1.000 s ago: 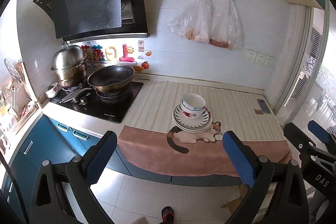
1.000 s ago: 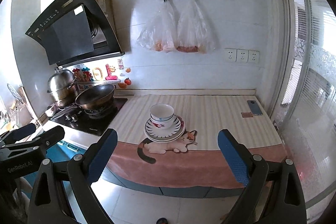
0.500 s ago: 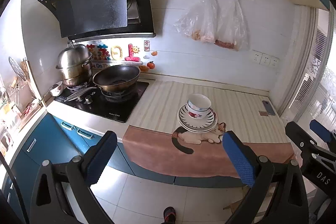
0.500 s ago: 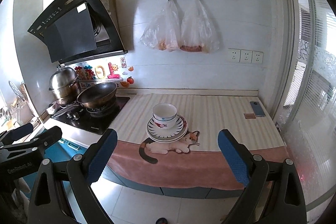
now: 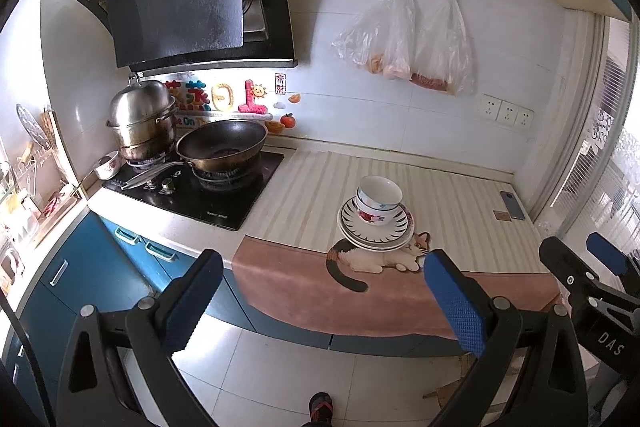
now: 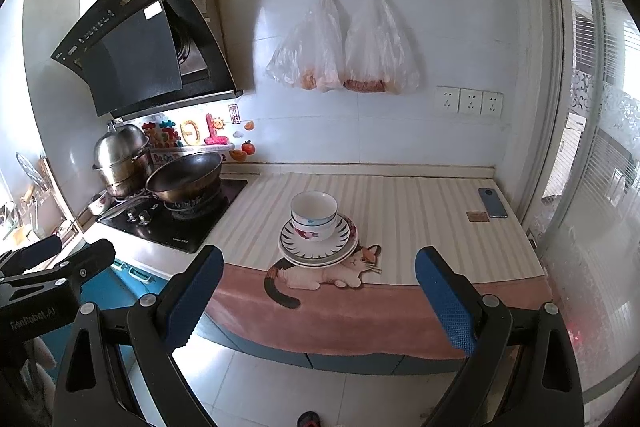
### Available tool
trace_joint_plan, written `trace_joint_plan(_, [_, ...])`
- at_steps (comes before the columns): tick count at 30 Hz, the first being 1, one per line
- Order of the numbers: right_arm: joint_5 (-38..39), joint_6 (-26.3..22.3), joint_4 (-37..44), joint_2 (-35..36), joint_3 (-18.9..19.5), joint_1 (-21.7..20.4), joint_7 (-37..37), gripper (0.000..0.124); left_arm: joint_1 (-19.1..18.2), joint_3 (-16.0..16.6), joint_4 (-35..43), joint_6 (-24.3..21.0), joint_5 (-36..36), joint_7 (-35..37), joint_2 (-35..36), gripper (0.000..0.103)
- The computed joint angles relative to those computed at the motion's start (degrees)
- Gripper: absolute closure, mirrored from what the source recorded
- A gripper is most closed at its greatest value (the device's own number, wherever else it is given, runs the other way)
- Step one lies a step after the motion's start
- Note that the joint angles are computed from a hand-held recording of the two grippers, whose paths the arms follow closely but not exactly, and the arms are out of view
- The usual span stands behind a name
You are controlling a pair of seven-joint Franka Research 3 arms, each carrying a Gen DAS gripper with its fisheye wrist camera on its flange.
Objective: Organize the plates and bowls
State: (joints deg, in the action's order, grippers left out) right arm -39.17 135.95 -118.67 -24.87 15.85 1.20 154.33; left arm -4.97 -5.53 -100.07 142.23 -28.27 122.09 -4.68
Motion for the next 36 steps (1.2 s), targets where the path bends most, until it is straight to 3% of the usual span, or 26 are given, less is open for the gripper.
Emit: trace_joint_plan(36, [-0.6, -0.4, -0.2, -0.1, 0.1, 0.4, 1.2, 0.025, 0.4, -0.1, 0.9, -0.9, -0.2, 0.8, 0.5, 0.0])
